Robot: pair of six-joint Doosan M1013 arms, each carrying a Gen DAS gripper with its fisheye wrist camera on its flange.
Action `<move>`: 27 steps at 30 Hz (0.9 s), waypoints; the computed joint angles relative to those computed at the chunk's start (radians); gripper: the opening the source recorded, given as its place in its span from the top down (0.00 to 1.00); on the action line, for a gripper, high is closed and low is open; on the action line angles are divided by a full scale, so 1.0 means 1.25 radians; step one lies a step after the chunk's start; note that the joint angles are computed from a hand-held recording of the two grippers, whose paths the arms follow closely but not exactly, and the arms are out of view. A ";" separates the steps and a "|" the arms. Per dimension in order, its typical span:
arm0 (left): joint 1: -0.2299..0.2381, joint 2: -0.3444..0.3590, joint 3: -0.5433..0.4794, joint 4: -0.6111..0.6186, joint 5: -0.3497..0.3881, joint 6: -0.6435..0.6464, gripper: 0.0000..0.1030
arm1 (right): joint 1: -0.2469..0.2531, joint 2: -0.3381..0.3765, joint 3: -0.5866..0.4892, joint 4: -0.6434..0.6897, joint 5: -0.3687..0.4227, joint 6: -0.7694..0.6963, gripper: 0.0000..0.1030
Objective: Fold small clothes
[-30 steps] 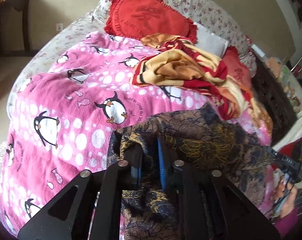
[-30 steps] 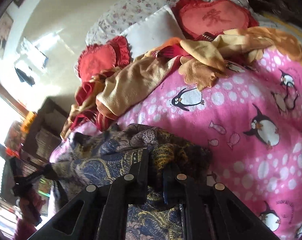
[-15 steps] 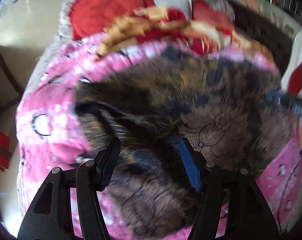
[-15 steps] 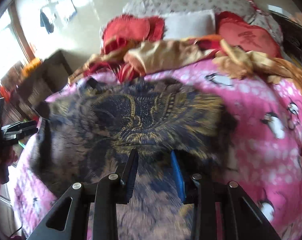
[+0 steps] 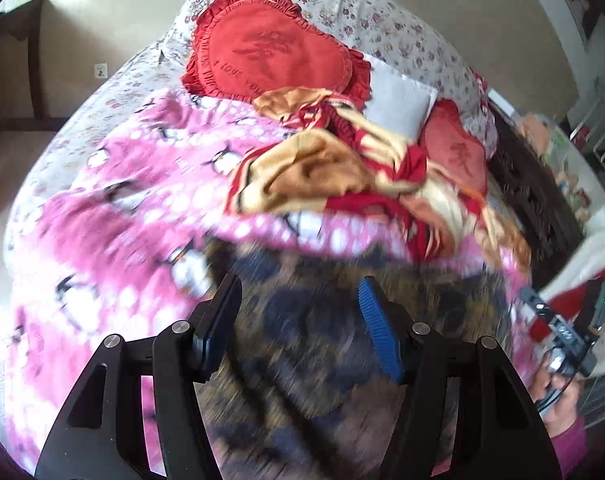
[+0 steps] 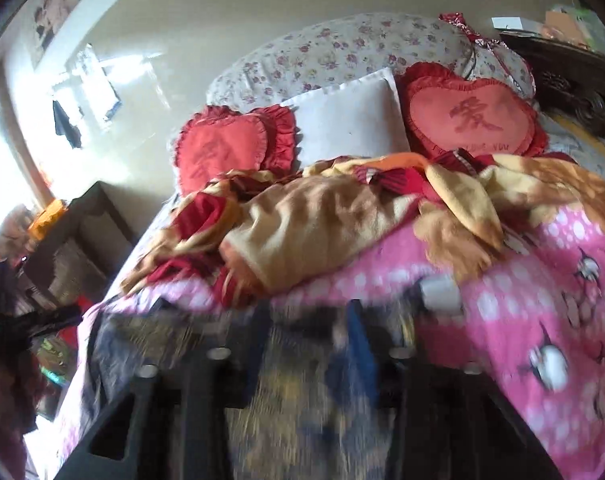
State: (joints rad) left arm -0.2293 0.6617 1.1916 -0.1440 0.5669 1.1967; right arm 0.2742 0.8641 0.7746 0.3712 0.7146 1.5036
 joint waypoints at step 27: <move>-0.039 -0.109 0.279 -0.189 -0.031 0.243 0.95 | -0.028 -0.187 0.384 0.058 0.016 -0.055 0.95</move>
